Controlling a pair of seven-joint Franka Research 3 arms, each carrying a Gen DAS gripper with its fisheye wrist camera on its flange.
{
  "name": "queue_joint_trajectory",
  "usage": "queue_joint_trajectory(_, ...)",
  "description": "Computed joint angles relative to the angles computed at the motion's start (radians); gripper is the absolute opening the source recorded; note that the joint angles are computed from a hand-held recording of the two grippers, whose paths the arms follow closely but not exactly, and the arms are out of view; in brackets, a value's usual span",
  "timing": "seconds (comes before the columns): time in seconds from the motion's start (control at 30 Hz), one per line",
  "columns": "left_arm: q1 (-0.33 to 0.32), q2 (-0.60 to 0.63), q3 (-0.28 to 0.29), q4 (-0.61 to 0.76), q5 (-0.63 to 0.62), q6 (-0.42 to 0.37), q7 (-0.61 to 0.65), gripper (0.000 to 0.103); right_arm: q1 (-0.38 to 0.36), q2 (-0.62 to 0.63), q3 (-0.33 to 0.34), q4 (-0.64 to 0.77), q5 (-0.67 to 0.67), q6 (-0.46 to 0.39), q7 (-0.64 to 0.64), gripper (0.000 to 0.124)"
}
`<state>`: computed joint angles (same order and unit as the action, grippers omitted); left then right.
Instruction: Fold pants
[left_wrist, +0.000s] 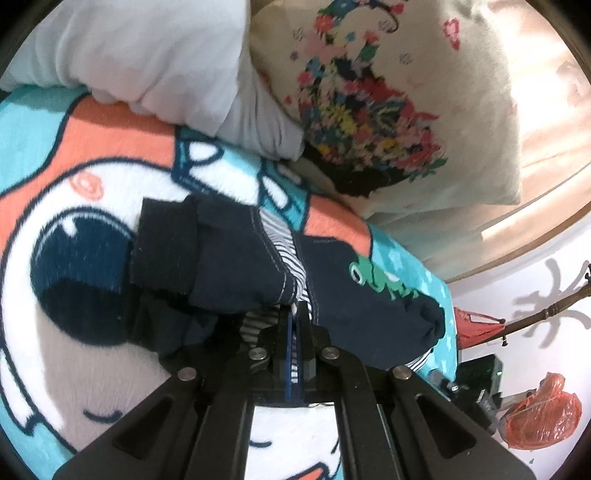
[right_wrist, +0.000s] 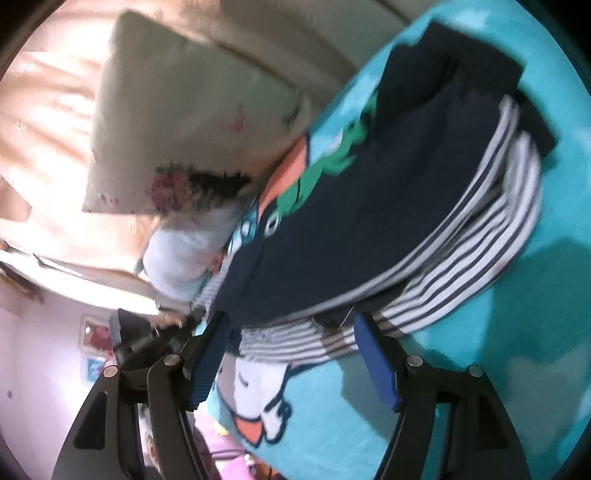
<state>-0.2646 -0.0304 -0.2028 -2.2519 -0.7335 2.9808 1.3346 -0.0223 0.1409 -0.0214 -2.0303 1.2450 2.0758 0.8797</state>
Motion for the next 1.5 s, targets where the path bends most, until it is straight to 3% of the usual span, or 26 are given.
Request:
queue_joint_trajectory(0.17, 0.001, -0.016, 0.001, -0.018, 0.067, 0.008, -0.057, 0.002, 0.018, 0.021, 0.012, 0.014, 0.017, 0.098, 0.046, 0.074)
queue_joint_trajectory(0.27, -0.006, -0.026, 0.008, -0.03, 0.085, 0.007, -0.077, 0.002, 0.032, 0.011, 0.014, 0.009, 0.011, 0.231, 0.07, 0.067)
queue_joint_trajectory(0.33, -0.006, -0.026, 0.012, -0.034, 0.112, 0.009, -0.101, 0.002, 0.041, 0.01, 0.013, 0.008, -0.025, 0.307, 0.09, 0.03)
queue_joint_trajectory(0.4, -0.005, -0.021, 0.016, -0.027, 0.135, 0.003, -0.114, 0.002, 0.041, 0.021, 0.012, 0.024, -0.078, 0.334, 0.11, 0.012)
queue_joint_trajectory(0.53, 0.029, 0.014, 0.016, 0.024, 0.299, -0.022, -0.229, 0.002, 0.05, 0.017, 0.022, 0.054, -0.145, 0.41, 0.09, 0.008)
queue_joint_trajectory(0.7, 0.074, 0.08, 0.022, 0.124, 0.54, -0.04, -0.399, 0.002, 0.069, 0.085, 0.041, 0.208, -0.253, 0.457, 0.103, 0.008)
queue_joint_trajectory(0.77, 0.083, 0.114, 0.036, 0.17, 0.67, -0.048, -0.496, 0.002, 0.08, 0.142, 0.047, 0.294, -0.328, 0.472, 0.147, 0.008)
queue_joint_trajectory(0.93, 0.115, 0.204, 0.034, 0.264, 0.77, -0.073, -0.567, 0.002, 0.099, 0.328, 0.058, 0.526, -0.506, 0.473, 0.325, 0.008)
queue_joint_trajectory(1.07, 0.178, 0.251, -0.021, 0.289, 0.702, -0.061, -0.49, 0.006, 0.093, 0.441, 0.077, 0.657, -0.59, 0.463, 0.42, 0.008)
queue_joint_trajectory(1.2, 0.275, 0.254, -0.124, 0.274, 0.512, -0.02, -0.301, 0.035, 0.08, 0.527, 0.097, 0.768, -0.643, 0.431, 0.491, 0.009)
queue_joint_trajectory(1.27, 0.309, 0.225, -0.159, 0.242, 0.42, 0.007, -0.217, 0.041, 0.068, 0.553, 0.101, 0.803, -0.65, 0.418, 0.536, 0.012)
queue_joint_trajectory(1.33, 0.346, 0.187, -0.204, 0.207, 0.287, 0.02, -0.098, 0.043, 0.047, 0.557, 0.113, 0.808, -0.645, 0.409, 0.553, 0.029)
queue_joint_trajectory(1.43, 0.346, 0.129, -0.208, 0.165, 0.168, 0.02, 0.004, 0.046, 0.007, 0.533, 0.14, 0.774, -0.603, 0.425, 0.529, 0.054)
queue_joint_trajectory(1.5, 0.319, 0.085, -0.181, 0.127, 0.174, 0.023, -0.015, 0.049, -0.014, 0.504, 0.148, 0.737, -0.567, 0.456, 0.514, 0.055)
